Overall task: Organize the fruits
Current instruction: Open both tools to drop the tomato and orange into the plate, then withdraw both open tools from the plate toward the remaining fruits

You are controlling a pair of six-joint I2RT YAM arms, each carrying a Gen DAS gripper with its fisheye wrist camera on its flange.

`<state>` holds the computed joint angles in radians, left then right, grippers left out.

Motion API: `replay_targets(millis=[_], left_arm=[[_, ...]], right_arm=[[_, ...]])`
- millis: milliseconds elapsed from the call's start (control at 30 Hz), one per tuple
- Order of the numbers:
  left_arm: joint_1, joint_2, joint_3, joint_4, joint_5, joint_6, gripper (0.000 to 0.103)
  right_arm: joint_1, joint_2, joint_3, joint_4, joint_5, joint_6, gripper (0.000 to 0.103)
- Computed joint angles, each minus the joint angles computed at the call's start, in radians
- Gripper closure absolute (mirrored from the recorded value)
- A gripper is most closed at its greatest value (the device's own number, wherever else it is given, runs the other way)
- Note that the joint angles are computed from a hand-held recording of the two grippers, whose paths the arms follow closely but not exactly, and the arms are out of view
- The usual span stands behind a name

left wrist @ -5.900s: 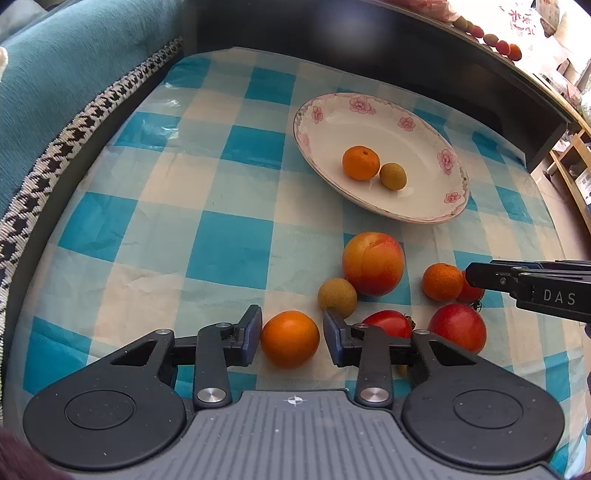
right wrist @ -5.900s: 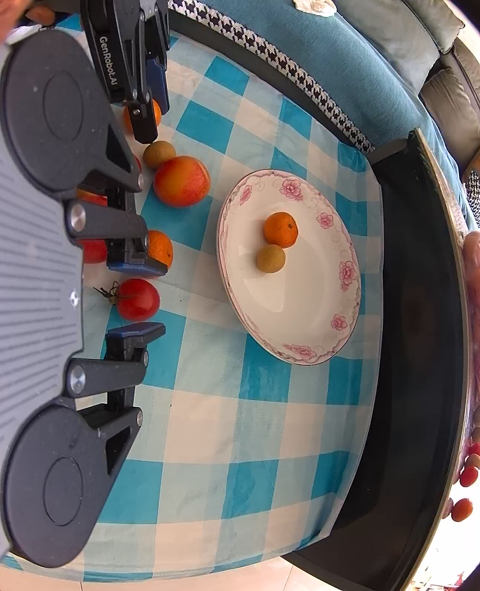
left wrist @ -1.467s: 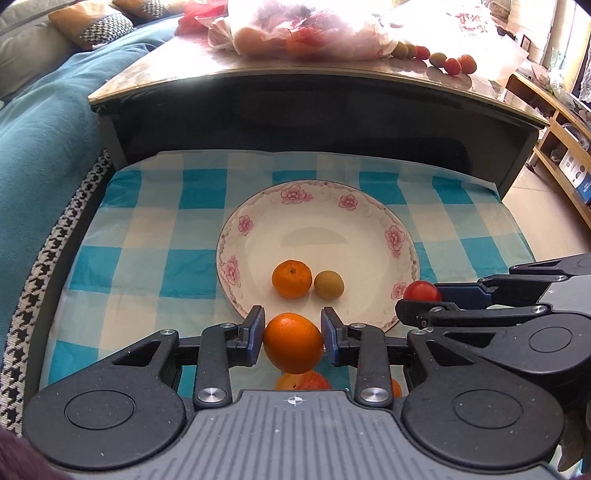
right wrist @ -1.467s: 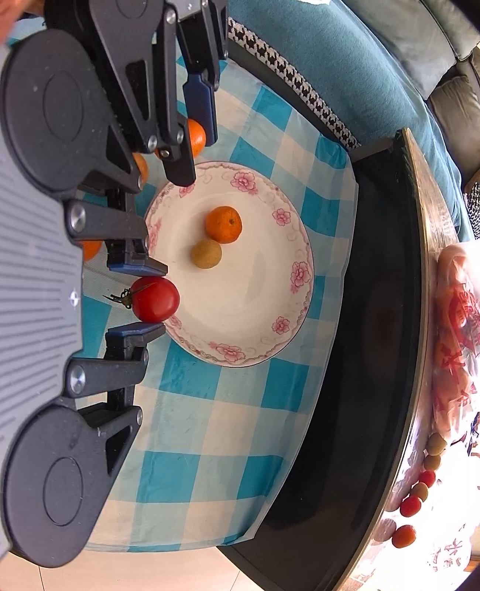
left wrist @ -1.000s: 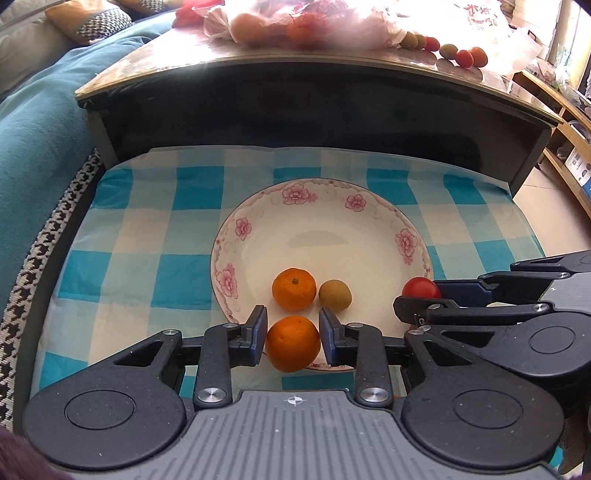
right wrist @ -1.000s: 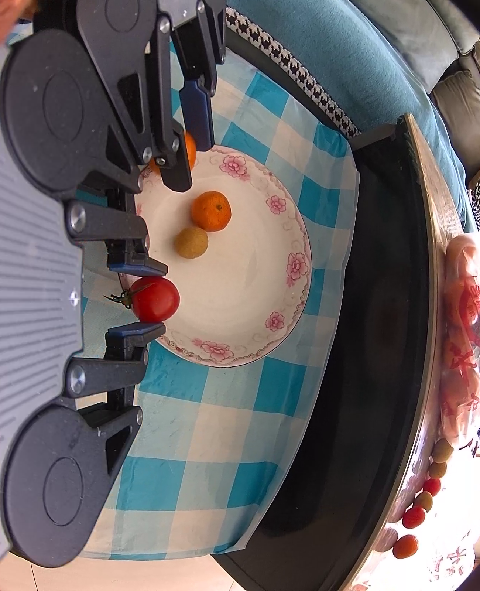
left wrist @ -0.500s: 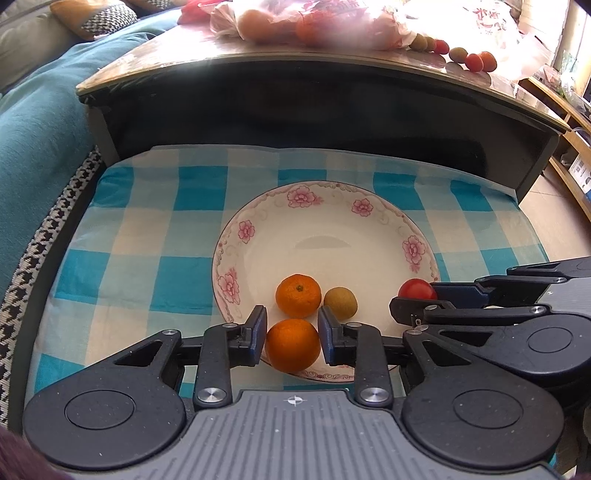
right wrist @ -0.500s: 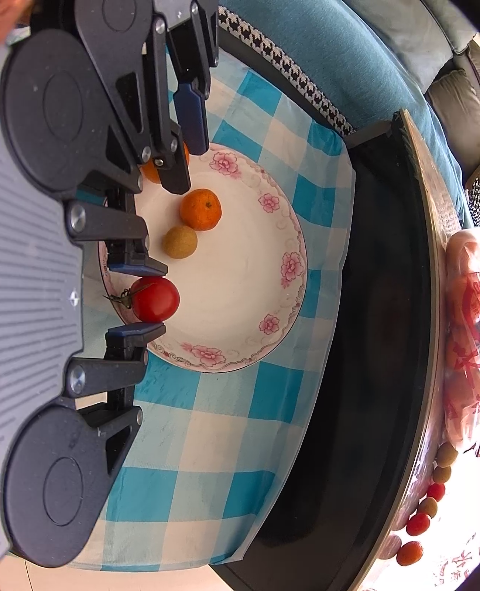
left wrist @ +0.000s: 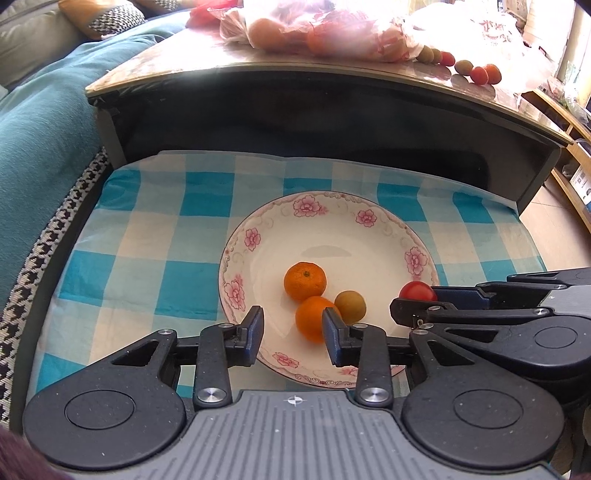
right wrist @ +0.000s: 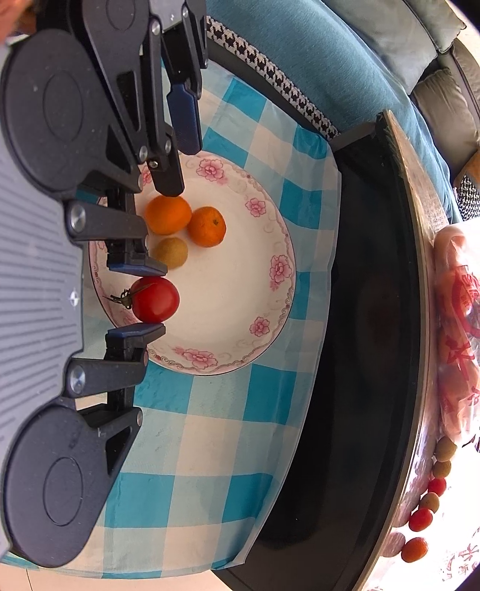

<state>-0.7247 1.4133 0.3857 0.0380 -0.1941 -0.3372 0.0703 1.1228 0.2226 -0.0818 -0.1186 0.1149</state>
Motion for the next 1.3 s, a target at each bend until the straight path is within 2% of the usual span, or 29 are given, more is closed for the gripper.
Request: replay_targets(millis=[567, 1300], left_arm=[[-0.007, -0.035, -0.003, -0.021, -0.010, -0.008, 0.054], [-0.054, -0.169, -0.055, -0.105, -0.029, -0.027, 0.053]], right_arm=[[-0.001, -0.047, -0.001, -0.031, -0.005, 0.011, 0.074], [0.040, -0.225, -0.021, -0.182, 0.018, 0.052, 0.074]])
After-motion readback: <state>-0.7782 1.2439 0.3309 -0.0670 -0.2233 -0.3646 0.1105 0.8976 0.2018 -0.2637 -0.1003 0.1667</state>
